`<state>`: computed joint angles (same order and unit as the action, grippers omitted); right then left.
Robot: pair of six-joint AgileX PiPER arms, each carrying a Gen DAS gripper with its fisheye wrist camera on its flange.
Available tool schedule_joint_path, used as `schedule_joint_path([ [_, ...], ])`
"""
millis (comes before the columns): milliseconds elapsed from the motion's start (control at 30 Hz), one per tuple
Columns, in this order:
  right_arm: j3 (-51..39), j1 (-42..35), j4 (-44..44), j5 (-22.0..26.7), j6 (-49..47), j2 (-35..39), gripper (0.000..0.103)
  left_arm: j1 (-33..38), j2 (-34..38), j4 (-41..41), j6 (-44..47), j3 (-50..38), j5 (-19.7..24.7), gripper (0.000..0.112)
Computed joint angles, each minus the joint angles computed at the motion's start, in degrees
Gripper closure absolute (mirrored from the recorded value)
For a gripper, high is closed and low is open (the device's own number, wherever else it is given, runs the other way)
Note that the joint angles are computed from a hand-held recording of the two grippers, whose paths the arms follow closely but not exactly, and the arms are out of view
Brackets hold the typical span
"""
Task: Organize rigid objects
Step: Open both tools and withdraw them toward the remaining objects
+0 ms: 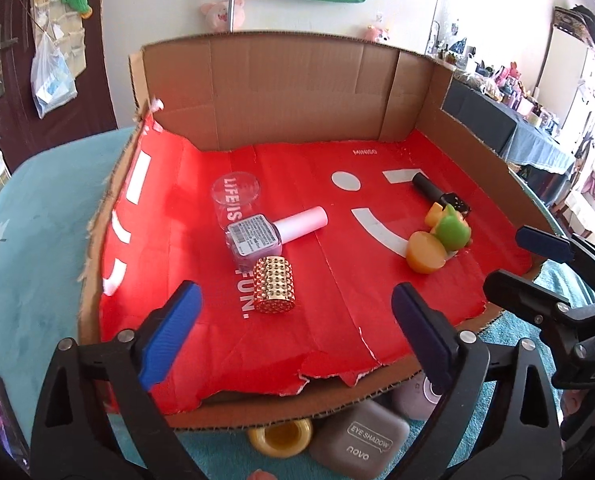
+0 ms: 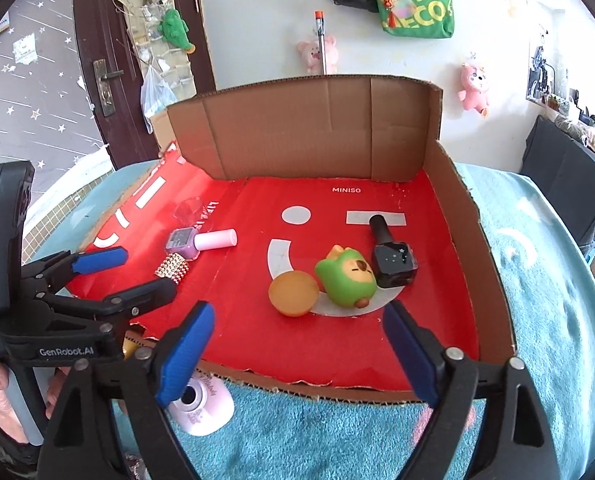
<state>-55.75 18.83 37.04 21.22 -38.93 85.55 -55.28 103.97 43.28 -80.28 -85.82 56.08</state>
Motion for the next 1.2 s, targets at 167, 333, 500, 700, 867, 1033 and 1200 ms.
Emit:
schedule_joint_path([
  [167, 2.0, 0.1, 3.6, -0.8, -3.7, -2.3, 0.002, -1.9, -1.6, 2.2, -2.0, 1.3, 1.7, 0.01],
  [333, 3.7, -0.2, 7.3, -0.8, -7.3, -4.1, 0.0, -3.5, -3.2, 3.4, -3.5, 2.8, 1.8, 0.009],
  [500, 5.4, -0.8, 10.4, -0.7, -10.3, -5.7, 0.0, -5.5, -4.3, 5.0, -5.2, 3.6, 3.0, 0.009],
  [700, 7.9, -0.9, 12.6, -0.8, -12.3, -8.5, 0.0, -7.1, -6.9, 5.9, -8.1, 6.8, 1.9, 0.009],
  [867, 10.5, -0.2, 13.8, -1.0, -13.8, -11.2, 0.0, -8.7, -8.3, 6.5, -10.8, 9.5, 1.1, 0.009],
  [1033, 12.5, 0.0, 15.4, -0.2, -15.7, -13.0, 0.0, -9.9, -8.5, 6.3, -12.1, 10.8, 1.1, 0.009],
  [1200, 13.9, -0.1, 17.0, 0.7, -17.0, -13.7, 0.0, -10.8, -9.0, 6.2, -13.6, 12.1, 0.6, 0.009],
])
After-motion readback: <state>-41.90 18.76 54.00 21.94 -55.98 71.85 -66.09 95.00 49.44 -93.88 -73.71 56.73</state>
